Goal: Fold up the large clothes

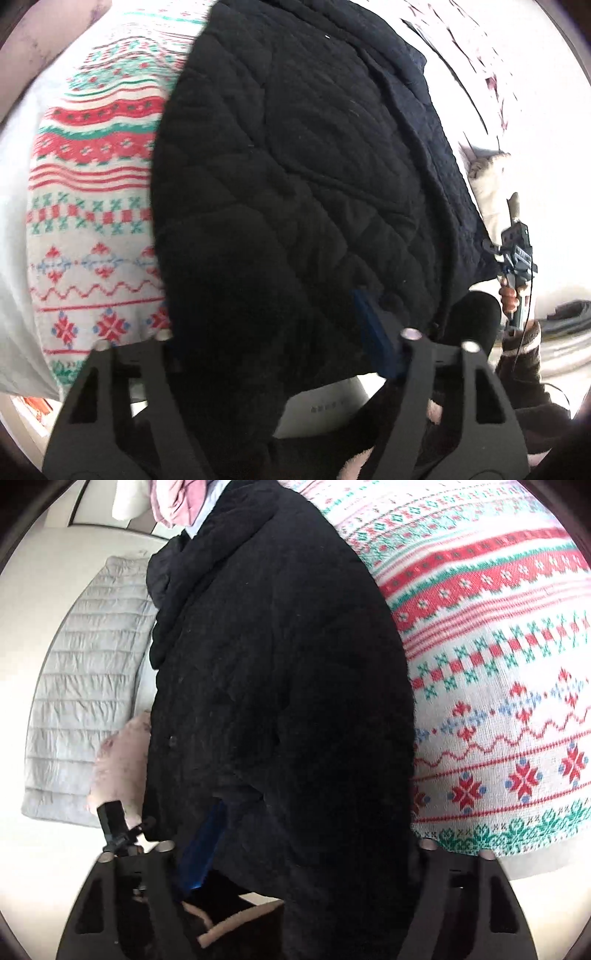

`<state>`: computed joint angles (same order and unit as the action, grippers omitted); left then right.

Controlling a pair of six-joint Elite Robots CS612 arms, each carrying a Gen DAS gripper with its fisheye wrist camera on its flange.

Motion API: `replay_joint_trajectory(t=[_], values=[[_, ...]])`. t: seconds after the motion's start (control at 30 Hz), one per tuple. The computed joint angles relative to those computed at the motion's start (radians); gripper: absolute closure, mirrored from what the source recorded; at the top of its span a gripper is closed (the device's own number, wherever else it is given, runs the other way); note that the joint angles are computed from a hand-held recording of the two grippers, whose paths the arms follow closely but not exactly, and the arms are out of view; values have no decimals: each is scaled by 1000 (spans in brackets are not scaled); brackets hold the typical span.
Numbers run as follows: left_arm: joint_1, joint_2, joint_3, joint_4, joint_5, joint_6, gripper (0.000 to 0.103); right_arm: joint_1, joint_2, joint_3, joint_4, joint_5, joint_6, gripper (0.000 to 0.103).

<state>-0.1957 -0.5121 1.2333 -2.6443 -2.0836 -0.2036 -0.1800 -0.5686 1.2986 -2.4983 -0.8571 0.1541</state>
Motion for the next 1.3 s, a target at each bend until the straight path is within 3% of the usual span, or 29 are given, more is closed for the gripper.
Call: replay_joint_trajectory(t=[0.1,0.13,0.17,0.23,0.33,0.5,0.6,0.8,0.9,1.07,1.17,1.3], values=[[6,2,6,-22,11,-49,64,-8,-2,16,-19,-9,38,71],[9,5,4,-29,0,-67,68,-10,-2,22,-33,6,47,77],[12,8,3,-35,-20,-84,79,-10,-6,35,-61,10,55,81],[10,6,6,-58,-25,-110,85,-10,-15,54,-125,20,68,88],[5,-4,19,-146,-33,-142,87,-13,-30,77,-240,61,106,90],[11,-20,23,-369,-93,-237,88,-12,-46,71,-426,121,167,92],[4,-27,15,-486,-93,-286,89,-5,-54,53,-510,142,196,92],[13,-36,-11,-650,-112,-358,89,4,-48,-2,-693,165,329,92],[20,-61,31,-689,-119,-345,89,-1,-66,20,-731,178,323,92],[22,-96,127,-640,-122,-318,89,-1,-111,99,-676,169,269,92],[22,-98,183,-624,-129,-335,89,-8,-128,164,-653,172,240,92],[28,-97,253,-681,-160,-409,92,-20,-126,232,-700,187,285,92]])
